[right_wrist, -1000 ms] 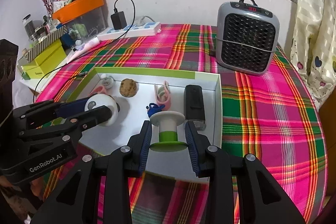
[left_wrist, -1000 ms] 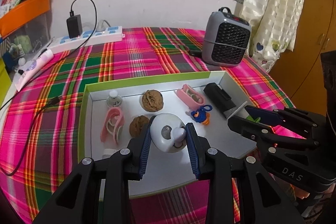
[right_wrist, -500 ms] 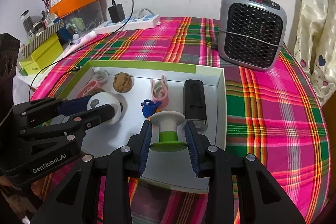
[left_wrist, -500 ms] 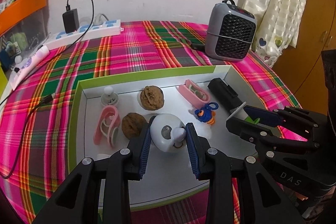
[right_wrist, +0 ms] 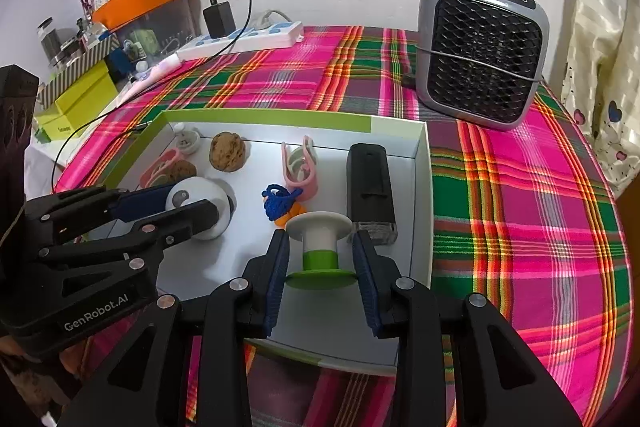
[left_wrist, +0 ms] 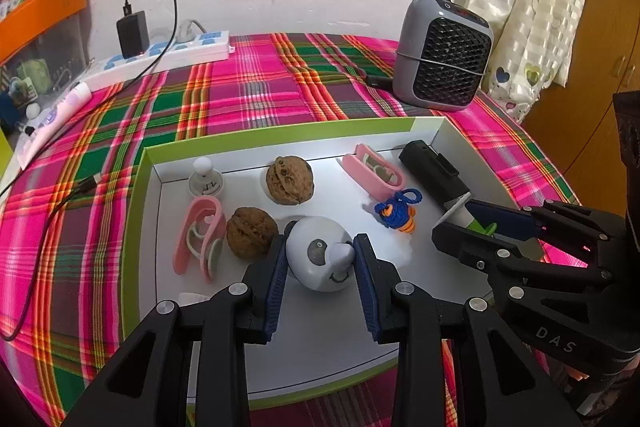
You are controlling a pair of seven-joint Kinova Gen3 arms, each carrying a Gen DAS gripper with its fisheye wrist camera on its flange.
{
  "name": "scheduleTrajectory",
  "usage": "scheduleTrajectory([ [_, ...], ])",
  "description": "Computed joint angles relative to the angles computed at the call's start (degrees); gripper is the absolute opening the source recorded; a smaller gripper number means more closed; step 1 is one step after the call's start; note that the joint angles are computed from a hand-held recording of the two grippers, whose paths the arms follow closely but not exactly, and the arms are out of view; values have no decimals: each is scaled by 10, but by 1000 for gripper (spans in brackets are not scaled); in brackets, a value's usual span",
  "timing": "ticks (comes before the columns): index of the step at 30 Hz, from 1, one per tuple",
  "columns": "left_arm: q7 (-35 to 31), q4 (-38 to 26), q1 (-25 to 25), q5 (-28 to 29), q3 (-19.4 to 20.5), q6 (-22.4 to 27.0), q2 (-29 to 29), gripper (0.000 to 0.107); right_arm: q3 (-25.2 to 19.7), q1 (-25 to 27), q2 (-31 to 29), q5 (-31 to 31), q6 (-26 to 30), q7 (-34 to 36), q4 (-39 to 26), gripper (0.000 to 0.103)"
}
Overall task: Organize objects
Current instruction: 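Lower the disc and spool into the box and open both grippers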
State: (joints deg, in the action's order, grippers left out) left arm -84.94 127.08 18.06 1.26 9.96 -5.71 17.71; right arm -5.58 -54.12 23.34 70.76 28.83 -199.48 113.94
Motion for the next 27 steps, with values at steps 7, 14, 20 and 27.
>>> scheduleTrajectory([
  [7, -10, 0, 34, 11, -34, -4, 0, 32, 0, -3, 5, -13, 7, 16, -7, 35],
  [14, -17, 0, 42, 19, -41, -5, 0, 32, 2, -7, 8, -21, 14, 25, -10, 35],
  [20, -24, 1, 52, 26, -52, -4, -1, 32, 5, -11, 10, -27, 17, 30, -13, 35],
  [27, -22, 4, 40, 27, -39, -9, -3, 38, 10, -16, 8, -20, 14, 10, -9, 35],
])
